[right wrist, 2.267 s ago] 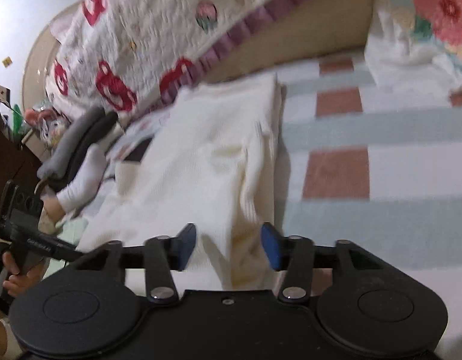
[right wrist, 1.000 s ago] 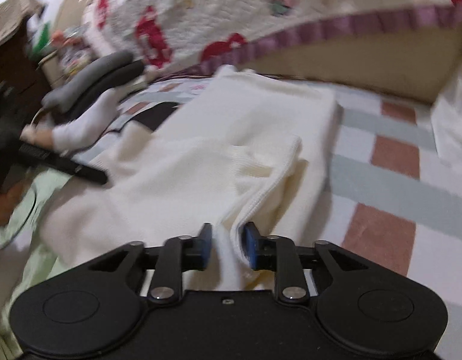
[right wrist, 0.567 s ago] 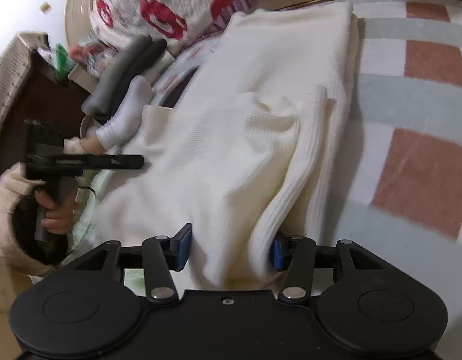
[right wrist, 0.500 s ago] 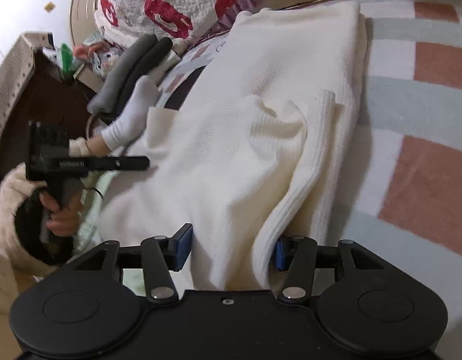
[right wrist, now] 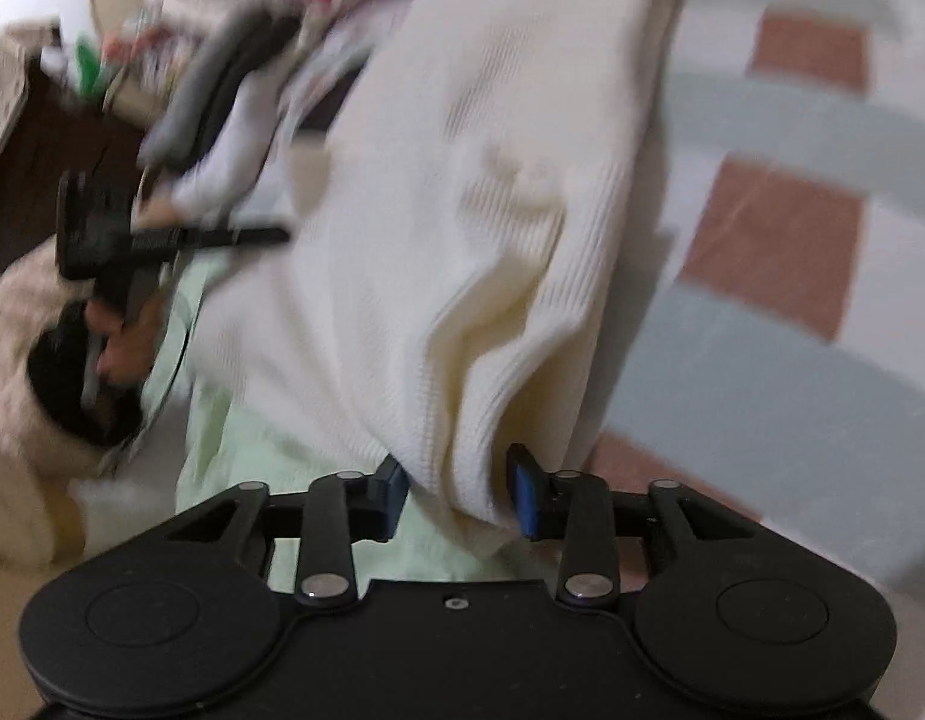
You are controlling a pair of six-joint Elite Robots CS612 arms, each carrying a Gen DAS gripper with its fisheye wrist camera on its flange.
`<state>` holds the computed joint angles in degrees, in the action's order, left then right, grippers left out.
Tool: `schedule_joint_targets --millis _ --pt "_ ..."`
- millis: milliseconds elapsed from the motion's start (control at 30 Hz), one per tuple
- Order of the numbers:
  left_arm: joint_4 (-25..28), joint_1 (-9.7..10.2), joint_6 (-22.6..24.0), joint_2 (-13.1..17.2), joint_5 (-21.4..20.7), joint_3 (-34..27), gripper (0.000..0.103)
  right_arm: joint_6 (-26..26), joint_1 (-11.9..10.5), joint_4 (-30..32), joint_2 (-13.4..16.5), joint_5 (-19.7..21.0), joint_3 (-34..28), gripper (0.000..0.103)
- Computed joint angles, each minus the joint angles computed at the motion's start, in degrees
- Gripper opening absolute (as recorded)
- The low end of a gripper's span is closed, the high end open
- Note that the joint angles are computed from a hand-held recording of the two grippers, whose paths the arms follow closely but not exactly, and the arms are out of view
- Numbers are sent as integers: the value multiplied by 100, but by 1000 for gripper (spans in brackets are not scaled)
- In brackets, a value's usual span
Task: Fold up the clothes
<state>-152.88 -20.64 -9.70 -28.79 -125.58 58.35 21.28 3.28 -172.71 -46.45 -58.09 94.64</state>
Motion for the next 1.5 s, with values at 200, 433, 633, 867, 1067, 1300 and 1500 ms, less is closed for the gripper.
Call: schedule_joint_targets --millis 200,433,633,867,1067,1300,1500 --pt "-99 -29 163 254 -61 -437 41 1730 171 -2101 203 -1376 192 63" --pt "-10 -168 1431 184 343 -349 12 1079 391 -1053 410 -2212 -414 65" --pt "-1086 -107 1108 -9 -16 32 9 488 603 -1511 584 -3254 -638 26" --pt "-1880 -173 876 12 367 7 9 273 714 -2373 643 -3996 -688 13" --pt "-841 -284 772 194 1426 -271 19 -373 908 -1370 879 -5371 -1341 24" --pt "-1932 -145 826 -45 272 251 28 -1029 1073 -1512 802 -4485 -1360 32" --pt "394 -294 2356 -280 457 331 28 -962 1097 -259 1025 -5203 -1782 3"
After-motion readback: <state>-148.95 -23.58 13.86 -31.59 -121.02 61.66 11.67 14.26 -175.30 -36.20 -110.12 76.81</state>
